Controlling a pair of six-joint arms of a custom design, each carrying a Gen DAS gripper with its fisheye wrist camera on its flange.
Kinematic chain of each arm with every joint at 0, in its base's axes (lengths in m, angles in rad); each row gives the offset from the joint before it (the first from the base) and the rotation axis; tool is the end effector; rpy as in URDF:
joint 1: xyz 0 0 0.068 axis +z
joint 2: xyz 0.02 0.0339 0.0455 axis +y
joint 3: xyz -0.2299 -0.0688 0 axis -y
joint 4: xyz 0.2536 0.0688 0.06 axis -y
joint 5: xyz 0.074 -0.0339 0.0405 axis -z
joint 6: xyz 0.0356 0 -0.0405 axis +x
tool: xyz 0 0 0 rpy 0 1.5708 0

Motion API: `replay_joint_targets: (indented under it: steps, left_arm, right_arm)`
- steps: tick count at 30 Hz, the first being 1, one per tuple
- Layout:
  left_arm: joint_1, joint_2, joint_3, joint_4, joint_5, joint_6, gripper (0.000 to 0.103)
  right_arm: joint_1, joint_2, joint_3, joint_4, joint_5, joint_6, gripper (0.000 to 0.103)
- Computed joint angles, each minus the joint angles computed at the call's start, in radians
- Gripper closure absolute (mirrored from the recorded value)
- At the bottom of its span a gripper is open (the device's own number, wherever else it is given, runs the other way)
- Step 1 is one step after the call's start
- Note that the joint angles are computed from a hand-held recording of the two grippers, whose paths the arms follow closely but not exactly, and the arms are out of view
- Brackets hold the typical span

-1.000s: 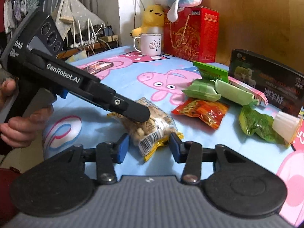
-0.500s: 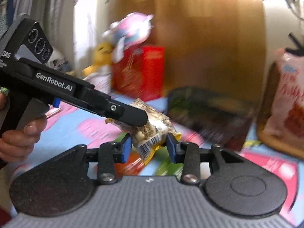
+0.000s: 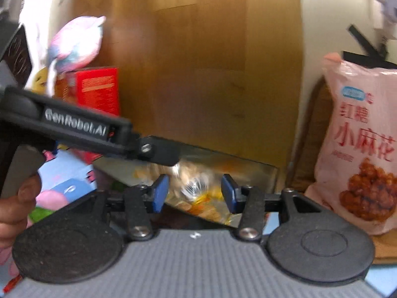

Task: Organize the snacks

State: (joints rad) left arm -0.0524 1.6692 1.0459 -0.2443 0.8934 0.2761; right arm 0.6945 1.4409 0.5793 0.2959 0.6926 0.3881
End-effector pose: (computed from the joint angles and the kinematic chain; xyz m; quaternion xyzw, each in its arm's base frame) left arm 0.3439 -0.0458 0.1695 0.2852 0.8110 -0.3684 0.3539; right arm 0.2347 0.1659 0.1337 0.0358 0.8396 -0.0215 0.5416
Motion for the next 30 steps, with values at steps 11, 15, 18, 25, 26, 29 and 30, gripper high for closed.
replay_joint_targets:
  steps: [11,15,18,25,26,29,30]
  left_arm:
    - [0.395,-0.027,-0.028,-0.450,0.241,0.466,0.054]
    - [0.523,0.058,0.014,-0.698,0.226,0.709,0.054]
    - [0.578,0.090,0.012,-0.775,0.189,0.803,0.054]
    - [0.645,0.110,-0.011,-0.842,0.143,0.920,0.054]
    - [0.641,0.109,-0.015,-0.835,0.137,0.916,0.054]
    - [0.639,0.096,-0.041,-0.811,0.124,0.905,0.054]
    - [0.643,0.094,-0.050,-0.809,0.123,0.914,0.054]
  right_arm:
    - [0.253,-0.204,-0.191,-0.050,-0.112,0.393,0.053]
    - [0.272,-0.156,-0.181,-0.035,-0.161,0.511,0.057]
    - [0.249,-0.061,-0.090,-0.089,-0.206,0.545,0.070]
    - [0.353,0.003,-0.052,-0.187,-0.098,0.590,0.094]
    - [0.381,-0.001,-0.052,-0.210,-0.091,0.611,0.095]
    - [0.450,0.002,-0.021,-0.300,-0.030,0.664,0.095]
    - [0.464,-0.005,-0.017,-0.318,-0.023,0.672,0.095]
